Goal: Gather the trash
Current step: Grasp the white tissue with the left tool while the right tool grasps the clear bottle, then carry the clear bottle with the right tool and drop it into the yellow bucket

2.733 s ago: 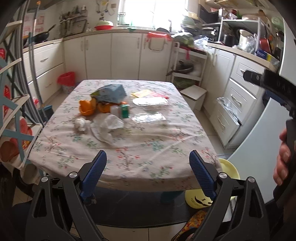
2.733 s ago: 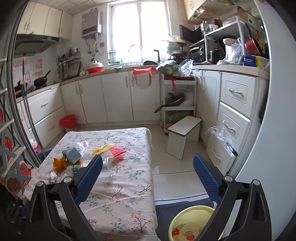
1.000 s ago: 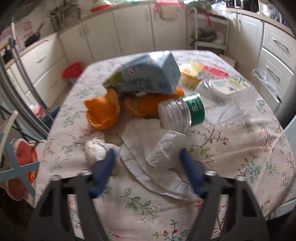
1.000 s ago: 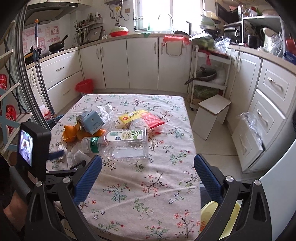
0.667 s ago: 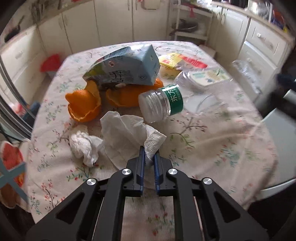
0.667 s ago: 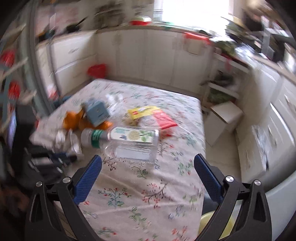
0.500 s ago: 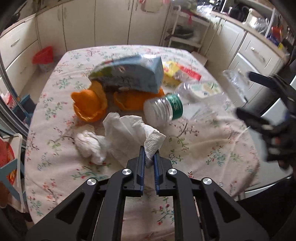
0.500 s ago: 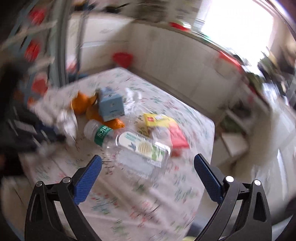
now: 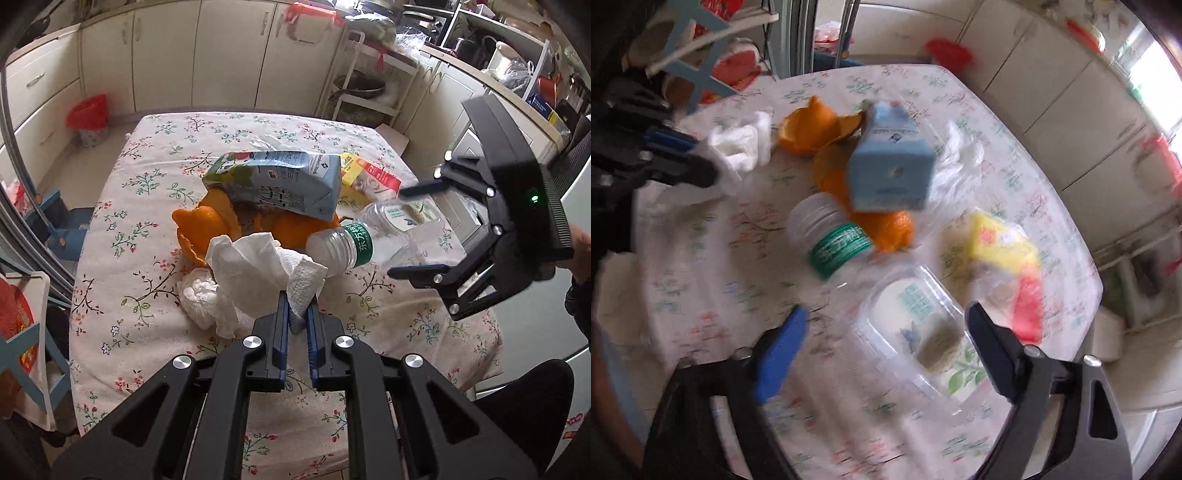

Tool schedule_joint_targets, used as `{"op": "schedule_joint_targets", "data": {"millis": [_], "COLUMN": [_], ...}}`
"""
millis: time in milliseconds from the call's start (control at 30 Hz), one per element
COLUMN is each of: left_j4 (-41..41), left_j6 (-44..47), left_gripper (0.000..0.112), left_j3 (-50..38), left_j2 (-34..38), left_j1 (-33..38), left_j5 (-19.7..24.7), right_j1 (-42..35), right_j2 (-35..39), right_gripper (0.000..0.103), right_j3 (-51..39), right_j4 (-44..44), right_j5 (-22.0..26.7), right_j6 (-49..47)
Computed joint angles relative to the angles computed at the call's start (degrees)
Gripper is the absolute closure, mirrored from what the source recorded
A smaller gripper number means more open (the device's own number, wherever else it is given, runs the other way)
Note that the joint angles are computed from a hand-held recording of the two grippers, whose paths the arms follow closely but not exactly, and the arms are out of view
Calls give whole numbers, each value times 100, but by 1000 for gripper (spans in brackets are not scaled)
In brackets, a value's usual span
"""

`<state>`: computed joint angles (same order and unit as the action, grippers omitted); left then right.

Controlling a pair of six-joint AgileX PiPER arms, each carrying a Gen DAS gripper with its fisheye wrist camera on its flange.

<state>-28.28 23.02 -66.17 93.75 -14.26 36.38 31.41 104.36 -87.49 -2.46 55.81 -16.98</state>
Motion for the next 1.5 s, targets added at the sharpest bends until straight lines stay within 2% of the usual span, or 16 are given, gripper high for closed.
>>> {"op": "schedule_joint_targets", "data": {"millis": [100,167,300,333,400,467,600,833,900,967,1133,1167,1300,1433,1500], "left_j4": [-214,-320,-344,-332,-325,-319,-317,-61,82,290,1224,1371,2535,3377,4095], "left_j6": [143,182,131,115,116,132,172,-84,-281,-585,-1683,-1881,-3268,-4259,-5006], "left_gripper": [104,104,104,104,104,104,104,104,104,104,104,104,104,104,104], "left_j3": [-6,19,69,95,136,161,220,404,456,571,962,1020,1257,1454,1518], "left_j2": [2,-14,-1,-14,-29,-33,-98,-243,-253,-316,-622,-669,-876,-1069,-1138], "left_j1": [90,124,102,91,81,76,35,-320,-467,-656,-1073,-1120,-1389,-1585,-1730], "left_j5": [68,86,49,35,11,-19,-79,-385,-503,-713,-1452,-1562,-1930,-2149,-2205], "right_j1": [-149,-58,455,458,453,396,295,13,79,90,-573,-632,-432,-147,-140], "right_j2": [-172,-279,-168,-78,-21,-67,-580,-2416,-2596,-2794,-3552,-3513,-3849,-4185,-4166], "right_gripper": [23,26,26,27,38,41,46,48,48,48,48,48,48,48,48], "right_j3": [7,75,200,157,196,316,1050,3520,3741,3768,4339,4277,4409,4535,4531], "right_j4": [697,788,-199,-166,-188,-60,65,1005,773,699,2171,2268,1723,971,910], "right_j5": [441,553,311,324,265,175,-301,-2028,-2198,-2298,-2901,-2954,-3168,-3296,-3341], "right_j6": [-182,-118,540,602,709,775,1310,2762,3296,3555,2707,2673,3362,4181,4222]}}
